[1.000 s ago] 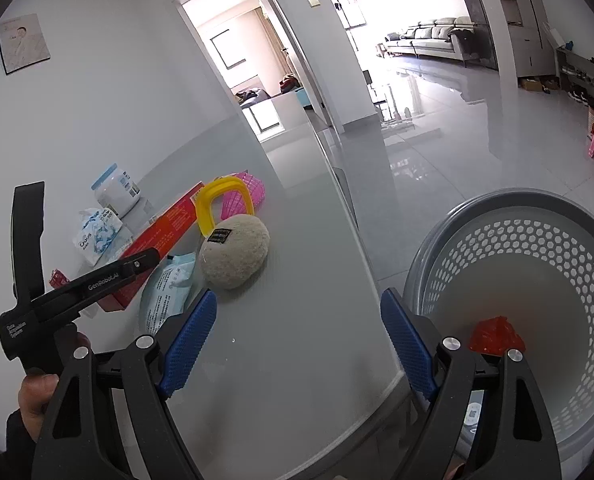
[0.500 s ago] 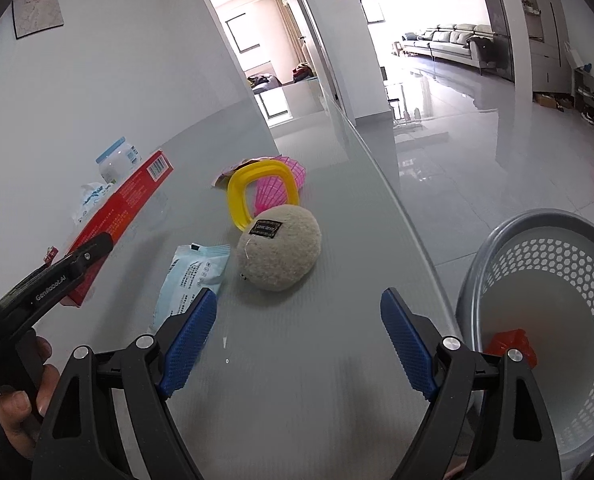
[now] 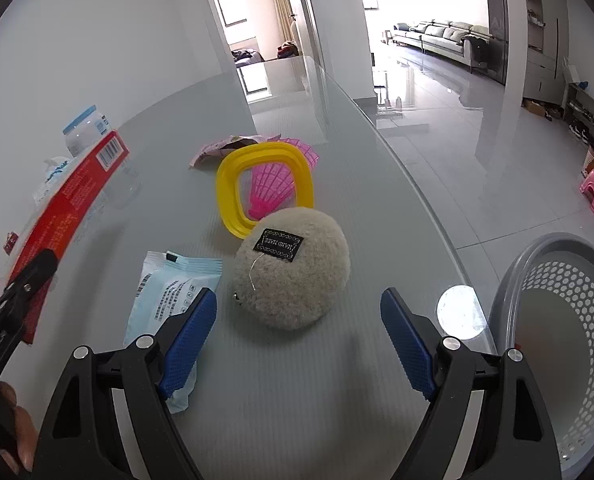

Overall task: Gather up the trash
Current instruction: 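Lift the toothpaste box with the left tool while the right tool grasps the wool ball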

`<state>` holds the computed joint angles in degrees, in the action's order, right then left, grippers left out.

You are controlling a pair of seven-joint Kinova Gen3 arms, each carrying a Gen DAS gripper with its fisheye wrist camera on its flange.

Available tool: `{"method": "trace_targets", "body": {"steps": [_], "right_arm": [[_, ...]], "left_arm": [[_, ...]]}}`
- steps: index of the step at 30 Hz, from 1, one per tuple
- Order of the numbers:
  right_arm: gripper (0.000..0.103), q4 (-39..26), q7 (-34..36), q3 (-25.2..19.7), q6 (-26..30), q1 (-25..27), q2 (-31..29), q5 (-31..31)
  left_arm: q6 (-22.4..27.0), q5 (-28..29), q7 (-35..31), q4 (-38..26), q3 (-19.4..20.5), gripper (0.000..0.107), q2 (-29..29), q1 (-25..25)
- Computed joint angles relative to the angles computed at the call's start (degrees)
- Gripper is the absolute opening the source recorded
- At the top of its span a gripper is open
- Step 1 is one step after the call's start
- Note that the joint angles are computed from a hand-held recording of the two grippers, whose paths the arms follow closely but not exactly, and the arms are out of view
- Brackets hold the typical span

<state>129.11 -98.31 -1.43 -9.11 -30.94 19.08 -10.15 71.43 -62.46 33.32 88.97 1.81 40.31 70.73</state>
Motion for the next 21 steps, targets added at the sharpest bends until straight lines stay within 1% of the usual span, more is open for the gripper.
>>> {"method": "trace_targets", "body": {"steps": [1, 2, 5, 7, 12, 14, 15, 16, 17, 18, 19, 21], "right_arm": [[0.080, -0.63, 0.37, 1.52, 0.96, -1.12, 0.25, -0.28], [0.080, -1.46, 1.31, 3.71, 1.93, -3.30, 0.80, -1.50], [0.080, -3.69, 2.27, 8.94, 4.20, -8.67, 2.48, -2.95], [0.080, -4.44, 2.05, 10.57, 4.63, -10.38, 3.18, -2.92], [0.080, -5.99, 1.35, 18.20, 5.84, -18.17, 4.88, -4.12], [0.079, -6.04, 0.74, 19.10, 5.61, -19.25, 5.21, -3.70], [0.077, -5.57, 0.70, 19.96, 5.15, -20.04, 5.13, -3.53], [0.070, -5.43, 0.78, 21.24, 5.08, -21.41, 5.28, -3.68], [0.061, -5.67, 0.90, 22.16, 5.40, -22.50, 5.63, -3.76], [0.059, -6.05, 0.89, 22.73, 5.71, -23.28, 6.03, -3.75], [0.059, -5.70, 0.73, 23.82, 5.09, -24.51, 6.11, -3.80], [0.057, -4.39, 0.95, 24.35, 3.07, -25.28, 5.76, -4.25]], "left_arm": [[0.15, -0.10, 0.01, 0.02, -0.03, 0.051, 0.03, 0.11], [0.00, -0.23, 0.33, 0.25, -0.03, 0.051, -0.06, 0.21], [-1.72, -0.53, 1.69, 1.60, 0.25, 0.051, -0.80, -0.14], [-2.23, -0.50, 2.05, 2.04, 0.35, 0.051, -1.13, -0.45], [-2.00, -0.70, 2.68, 2.39, 0.47, 0.051, -1.44, -0.50], [-1.84, -0.88, 2.65, 2.25, 0.58, 0.051, -1.33, -0.43], [-1.84, -0.96, 2.68, 2.29, 0.62, 0.051, -1.35, -0.38], [-1.79, -1.00, 2.72, 2.27, 0.67, 0.051, -1.31, -0.33], [-1.75, -1.01, 2.68, 2.23, 0.70, 0.051, -1.26, -0.32], [-1.78, -1.02, 2.67, 2.22, 0.73, 0.051, -1.24, -0.34], [-1.81, -1.02, 2.68, 2.24, 0.74, 0.051, -1.25, -0.36], [-1.73, -1.02, 2.64, 2.20, 0.73, 0.051, -1.23, -0.34]]}}
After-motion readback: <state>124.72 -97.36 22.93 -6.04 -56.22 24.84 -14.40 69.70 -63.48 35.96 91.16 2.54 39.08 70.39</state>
